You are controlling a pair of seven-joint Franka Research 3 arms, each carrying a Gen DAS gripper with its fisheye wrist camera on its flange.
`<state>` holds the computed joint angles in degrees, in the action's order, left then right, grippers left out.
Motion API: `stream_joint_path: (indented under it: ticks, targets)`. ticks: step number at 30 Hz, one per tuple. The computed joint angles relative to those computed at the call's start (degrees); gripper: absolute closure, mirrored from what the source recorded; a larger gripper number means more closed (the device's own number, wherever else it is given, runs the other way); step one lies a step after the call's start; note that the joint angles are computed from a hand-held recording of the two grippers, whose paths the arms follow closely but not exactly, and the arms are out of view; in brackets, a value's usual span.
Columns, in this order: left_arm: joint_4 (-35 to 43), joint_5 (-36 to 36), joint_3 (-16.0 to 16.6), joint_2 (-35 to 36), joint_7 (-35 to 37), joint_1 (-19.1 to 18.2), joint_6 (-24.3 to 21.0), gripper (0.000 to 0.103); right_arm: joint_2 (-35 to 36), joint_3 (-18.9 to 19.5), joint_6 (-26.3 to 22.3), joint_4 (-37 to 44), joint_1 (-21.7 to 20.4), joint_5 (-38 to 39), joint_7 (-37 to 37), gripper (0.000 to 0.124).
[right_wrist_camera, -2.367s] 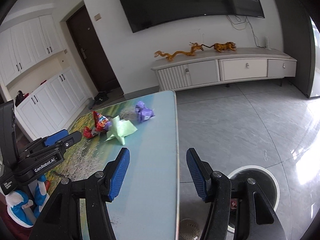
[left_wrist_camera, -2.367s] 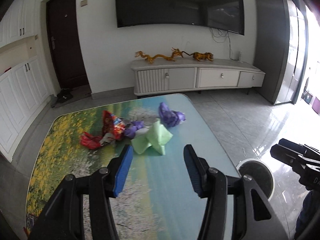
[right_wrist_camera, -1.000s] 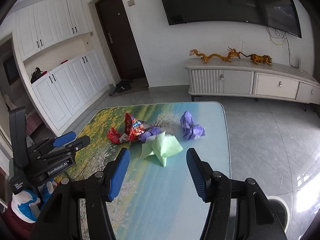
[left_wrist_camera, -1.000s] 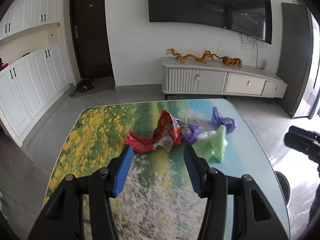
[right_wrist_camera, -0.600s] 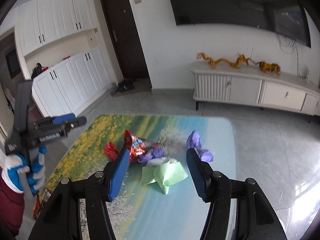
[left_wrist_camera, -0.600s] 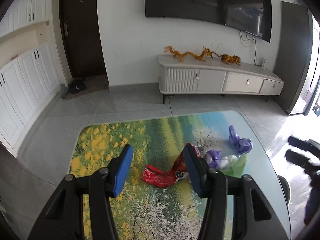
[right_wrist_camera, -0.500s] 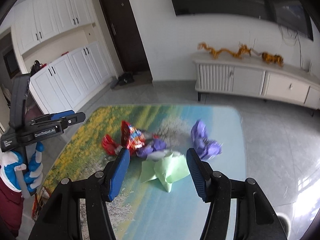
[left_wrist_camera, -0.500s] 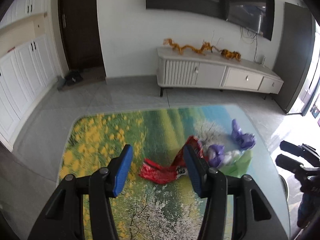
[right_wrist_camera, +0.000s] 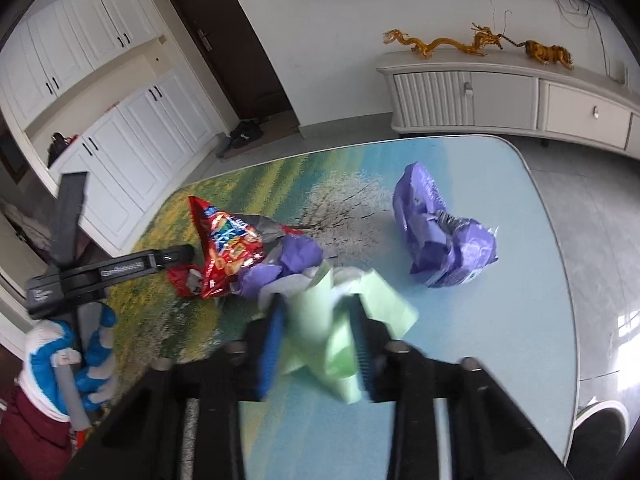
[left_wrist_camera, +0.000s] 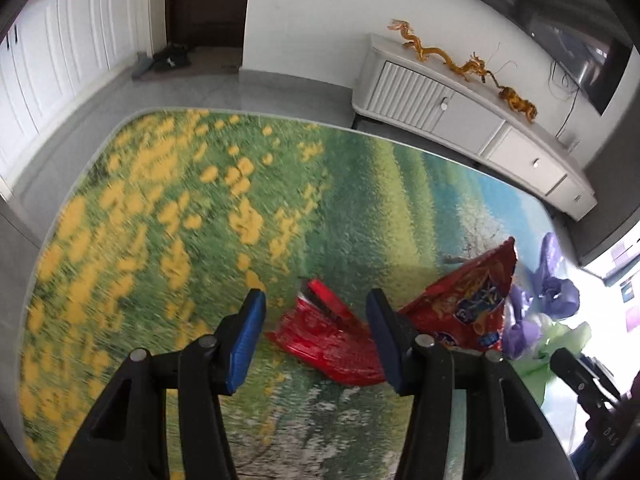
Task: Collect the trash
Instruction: 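Grasp red wrapper with left tool while right tool grasps green paper, then carry both held items over the bin and open both tools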
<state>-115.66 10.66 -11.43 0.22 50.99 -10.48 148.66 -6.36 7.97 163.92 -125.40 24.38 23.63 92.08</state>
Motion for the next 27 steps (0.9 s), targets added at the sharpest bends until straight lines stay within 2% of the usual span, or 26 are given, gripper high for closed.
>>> stream_joint_path:
  ticks: [2,8,14,20,24,27]
  targets:
    - [-1.24,-3.44,0.05,-0.33,1.88,0.04,1.82,0.073,-0.74,0.03,0.26,-0.65,0.18,0.01,-0.6,0.103]
    - [-6.69,-7.76,0.03,-4.18,3.34,-0.55,7.47,0.09,-5.23,-1.25,1.78,-5.44,2.45,6.97,-5.7,0.104]
    - [-12.95,-7.41,-0.11,-11.47,1.5,-1.93,10.16,0.095,-12.35,-3.28,3.67,-11.5,6.05,14.2,-10.95,0.104]
    - [-16.53,-5.78,-0.29,-18.28,-0.4,-3.7,9.77,0.097,-19.88,-5.38,5.38,-16.21,9.34,19.35,-13.89,0.104]
    - [-16.88,-5.09,-0.67,-21.29,-0.91,-5.17,9.57,0.097,-24.6,-4.95,5.99,-18.93,9.24,19.26,-12.5,0.105]
    - [-15.97,-4.67,-1.18,-22.47,-0.77,-6.64,9.45,0.097,-28.19,-3.56,6.11,-21.19,7.34,16.92,-9.68,0.104]
